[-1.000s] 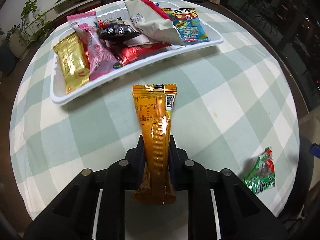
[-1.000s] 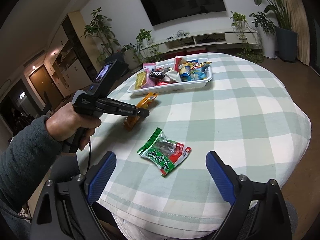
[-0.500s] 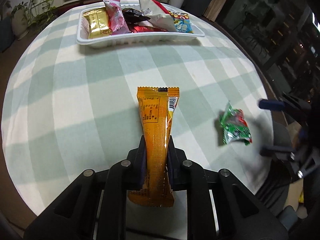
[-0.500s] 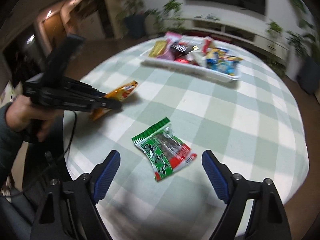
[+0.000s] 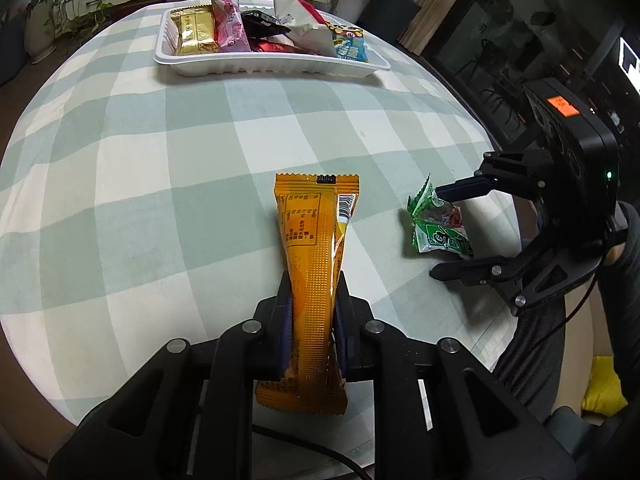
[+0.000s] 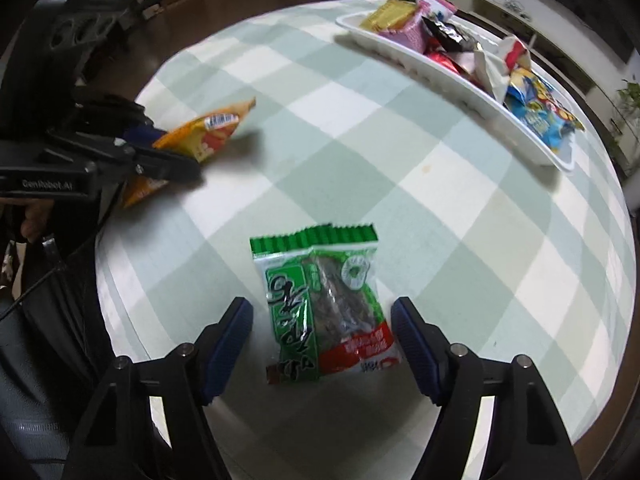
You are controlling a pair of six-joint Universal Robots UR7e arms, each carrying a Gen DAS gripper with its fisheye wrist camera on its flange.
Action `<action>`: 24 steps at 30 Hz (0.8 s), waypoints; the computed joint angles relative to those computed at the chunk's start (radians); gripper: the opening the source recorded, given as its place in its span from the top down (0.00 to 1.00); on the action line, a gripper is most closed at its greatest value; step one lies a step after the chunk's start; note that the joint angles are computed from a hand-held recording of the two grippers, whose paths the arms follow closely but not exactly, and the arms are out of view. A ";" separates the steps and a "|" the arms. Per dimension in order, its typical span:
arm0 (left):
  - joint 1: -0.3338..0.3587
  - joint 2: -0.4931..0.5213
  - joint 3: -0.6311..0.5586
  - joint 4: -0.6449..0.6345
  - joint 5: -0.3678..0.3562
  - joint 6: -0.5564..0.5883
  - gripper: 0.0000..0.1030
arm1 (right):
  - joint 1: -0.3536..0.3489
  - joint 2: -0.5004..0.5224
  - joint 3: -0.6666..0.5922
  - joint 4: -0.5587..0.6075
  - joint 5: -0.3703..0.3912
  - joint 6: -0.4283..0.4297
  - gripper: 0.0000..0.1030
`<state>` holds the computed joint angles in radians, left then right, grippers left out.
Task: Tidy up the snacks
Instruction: 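Grasp the orange bar with the left gripper while the right grasps the green packet, then carry both packets to the white tray and lower them in with both grippers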
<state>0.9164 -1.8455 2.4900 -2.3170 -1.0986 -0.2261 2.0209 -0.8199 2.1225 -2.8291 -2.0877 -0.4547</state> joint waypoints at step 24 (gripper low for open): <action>0.003 -0.011 0.003 -0.037 -0.002 0.002 0.85 | -0.013 -0.055 0.080 -0.157 0.091 0.179 0.72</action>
<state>0.9197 -1.8561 2.4932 -2.3539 -1.1011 -0.2237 2.0082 -0.8753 2.2029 -2.9866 -1.9963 -0.2759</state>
